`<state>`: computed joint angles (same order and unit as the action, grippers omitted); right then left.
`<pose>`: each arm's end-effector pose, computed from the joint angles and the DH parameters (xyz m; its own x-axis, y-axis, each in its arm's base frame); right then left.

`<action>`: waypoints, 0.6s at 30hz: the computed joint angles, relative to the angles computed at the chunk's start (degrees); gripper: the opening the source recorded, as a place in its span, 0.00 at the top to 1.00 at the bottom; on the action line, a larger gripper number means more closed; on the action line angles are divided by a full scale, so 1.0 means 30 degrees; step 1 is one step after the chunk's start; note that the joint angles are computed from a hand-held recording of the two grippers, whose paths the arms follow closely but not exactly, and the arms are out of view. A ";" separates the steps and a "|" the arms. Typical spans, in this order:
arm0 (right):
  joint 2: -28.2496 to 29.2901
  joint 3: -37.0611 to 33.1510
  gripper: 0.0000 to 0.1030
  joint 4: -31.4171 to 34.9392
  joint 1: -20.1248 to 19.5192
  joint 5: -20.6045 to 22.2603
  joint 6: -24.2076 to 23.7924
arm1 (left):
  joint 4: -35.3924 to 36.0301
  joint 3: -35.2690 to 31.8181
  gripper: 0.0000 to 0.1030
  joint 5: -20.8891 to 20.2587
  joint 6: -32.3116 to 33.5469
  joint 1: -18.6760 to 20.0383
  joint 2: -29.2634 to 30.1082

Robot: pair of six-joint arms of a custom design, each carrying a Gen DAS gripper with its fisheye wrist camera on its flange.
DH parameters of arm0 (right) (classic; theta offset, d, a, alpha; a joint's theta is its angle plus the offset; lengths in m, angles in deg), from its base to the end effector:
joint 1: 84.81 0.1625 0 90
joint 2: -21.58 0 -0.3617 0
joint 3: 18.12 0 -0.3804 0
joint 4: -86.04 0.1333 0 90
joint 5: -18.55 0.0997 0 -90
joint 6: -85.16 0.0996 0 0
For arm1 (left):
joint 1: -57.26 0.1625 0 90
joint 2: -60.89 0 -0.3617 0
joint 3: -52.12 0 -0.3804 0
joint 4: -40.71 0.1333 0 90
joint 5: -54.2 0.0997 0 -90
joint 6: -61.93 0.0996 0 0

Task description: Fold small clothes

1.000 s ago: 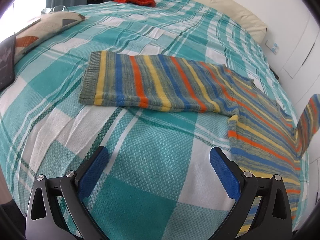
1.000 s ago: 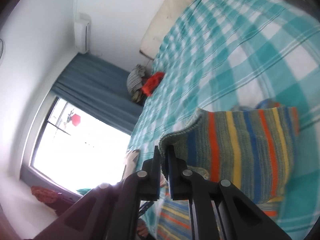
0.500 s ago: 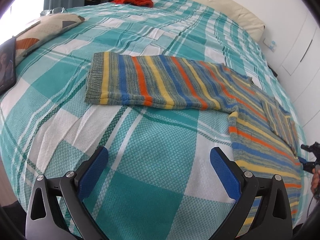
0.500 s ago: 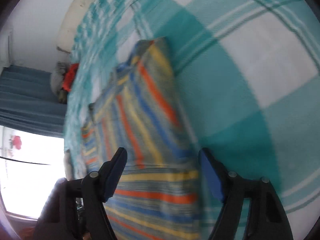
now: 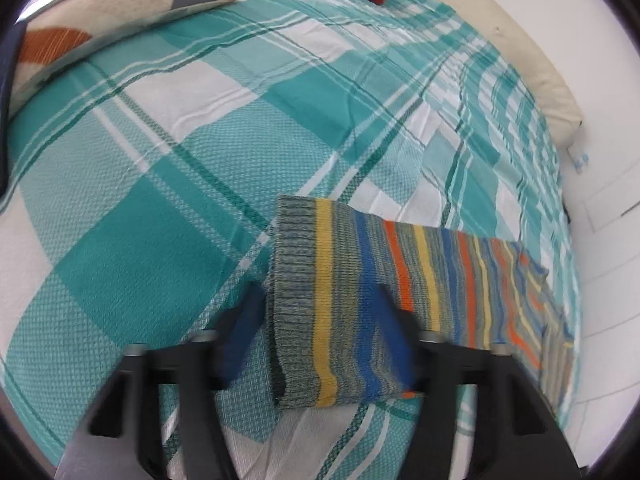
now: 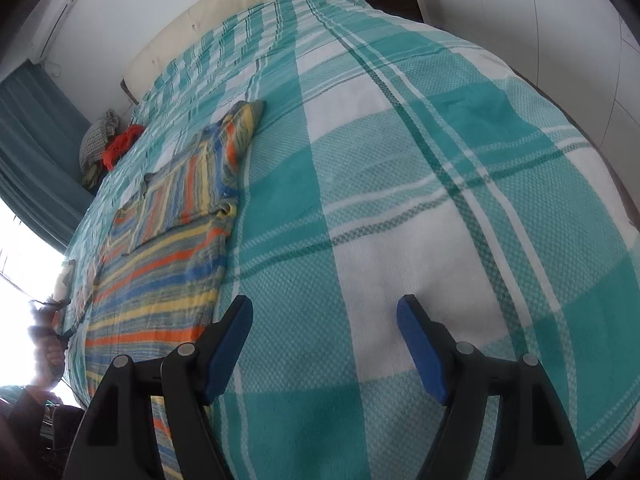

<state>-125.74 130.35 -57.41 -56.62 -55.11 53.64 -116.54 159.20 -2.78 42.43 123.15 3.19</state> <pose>-0.1111 -0.2426 0.3706 -0.8355 0.4803 0.2670 0.1199 0.6335 -0.7644 -0.0581 -0.5891 0.1306 -0.9156 -0.1110 -0.3865 0.0882 0.8823 -0.4624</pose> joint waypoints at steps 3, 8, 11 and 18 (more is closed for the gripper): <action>-0.0534 0.0658 0.24 -0.0845 0.0120 -0.0217 -0.0345 | 0.0587 -0.0455 0.98 -0.0080 -0.0387 -0.1002 -0.0034; -0.1749 0.1135 0.20 -0.0013 -0.1502 0.1783 -0.0913 | -0.0056 -0.1626 0.98 -0.1943 0.2720 -0.4851 0.0665; -0.2678 0.1424 0.20 0.0772 -0.2629 0.3136 -0.1417 | -0.0299 -0.2901 0.98 -0.4018 0.4256 -0.6825 0.2373; -0.3493 0.1622 0.19 0.1515 -0.3474 0.4268 -0.1741 | 0.1761 -0.5405 0.22 -0.4733 0.4767 -0.8438 0.6543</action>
